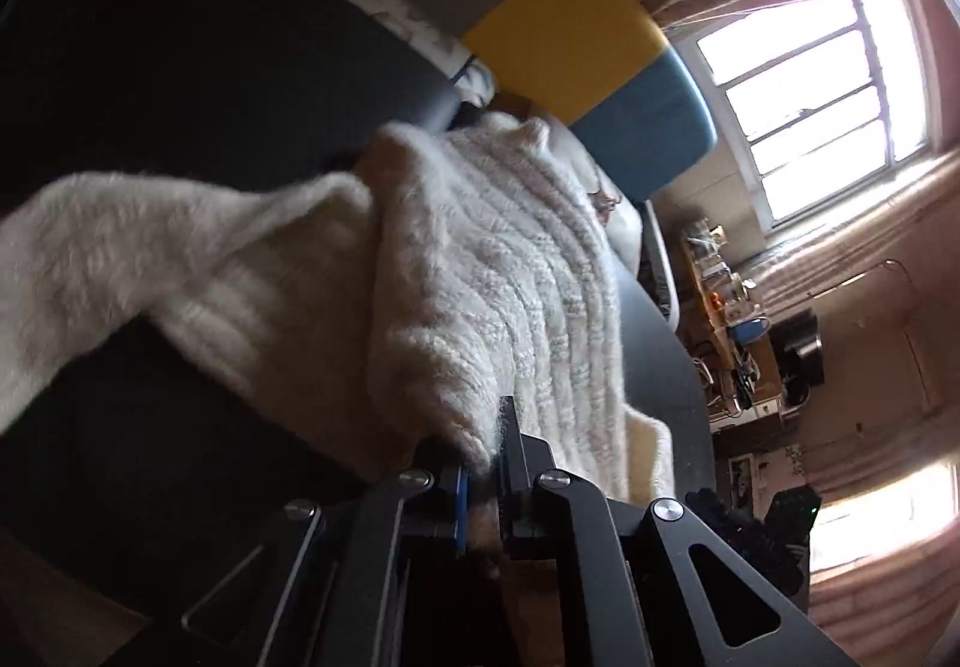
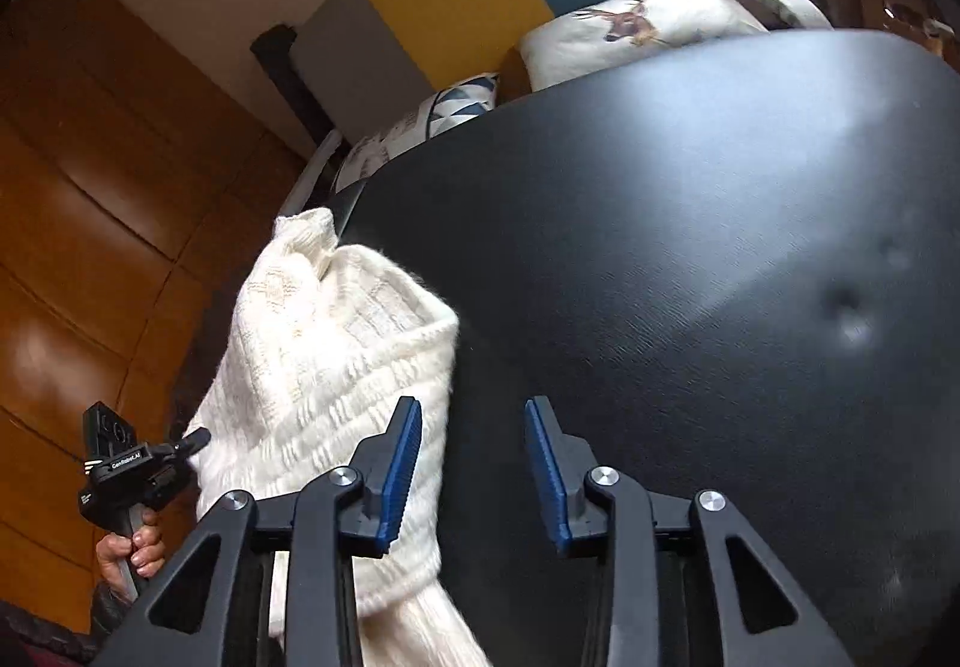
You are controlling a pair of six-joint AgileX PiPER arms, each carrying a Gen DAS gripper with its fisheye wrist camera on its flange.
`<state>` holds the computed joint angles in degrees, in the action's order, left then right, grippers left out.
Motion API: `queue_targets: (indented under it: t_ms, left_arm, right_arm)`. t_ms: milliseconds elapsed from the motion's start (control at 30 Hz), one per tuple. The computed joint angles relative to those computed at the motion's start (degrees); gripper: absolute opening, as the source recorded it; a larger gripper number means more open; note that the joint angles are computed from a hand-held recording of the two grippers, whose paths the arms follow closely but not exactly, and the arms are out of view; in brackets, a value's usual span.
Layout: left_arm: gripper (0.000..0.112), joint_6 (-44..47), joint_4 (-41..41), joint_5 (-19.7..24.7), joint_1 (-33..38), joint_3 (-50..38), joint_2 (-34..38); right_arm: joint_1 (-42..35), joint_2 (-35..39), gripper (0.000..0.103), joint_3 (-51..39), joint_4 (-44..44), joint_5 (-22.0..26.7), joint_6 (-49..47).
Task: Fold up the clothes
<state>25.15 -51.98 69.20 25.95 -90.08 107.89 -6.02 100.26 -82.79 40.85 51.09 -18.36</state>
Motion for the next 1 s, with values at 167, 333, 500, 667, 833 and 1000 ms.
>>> queue_targets:
  t_ms: [167,333,500,667,833,1000]
  left_arm:
    - [0.008,0.7,0.7,-1.3,0.6,3.7,-0.1]
    - [0.008,1.0,3.0,-2.2,0.7,3.9,0.2]
    - [0.009,-1.5,2.9,-2.4,0.2,3.5,2.1]
    - [0.010,-2.5,3.8,-3.6,-1.0,3.7,2.0]
    - [0.010,-5.6,6.3,-4.9,-3.5,1.8,2.1]
    - [0.010,-8.3,11.3,-6.1,-8.3,-4.5,3.7]
  right_arm:
    - [8.3,15.8,0.042,-20.6,-9.6,9.8,13.1]
    - [18.3,14.2,0.046,-16.6,-25.1,2.8,10.5]
    - [21.5,12.6,0.029,-14.2,-34.1,-0.2,13.5]
    - [24.3,11.4,0.015,-13.2,-43.2,-2.4,19.1]
    - [27.1,10.6,0.014,-12.2,-59.1,-2.3,24.9]
    - [25.5,9.5,0.014,-7.9,-78.5,1.1,33.4]
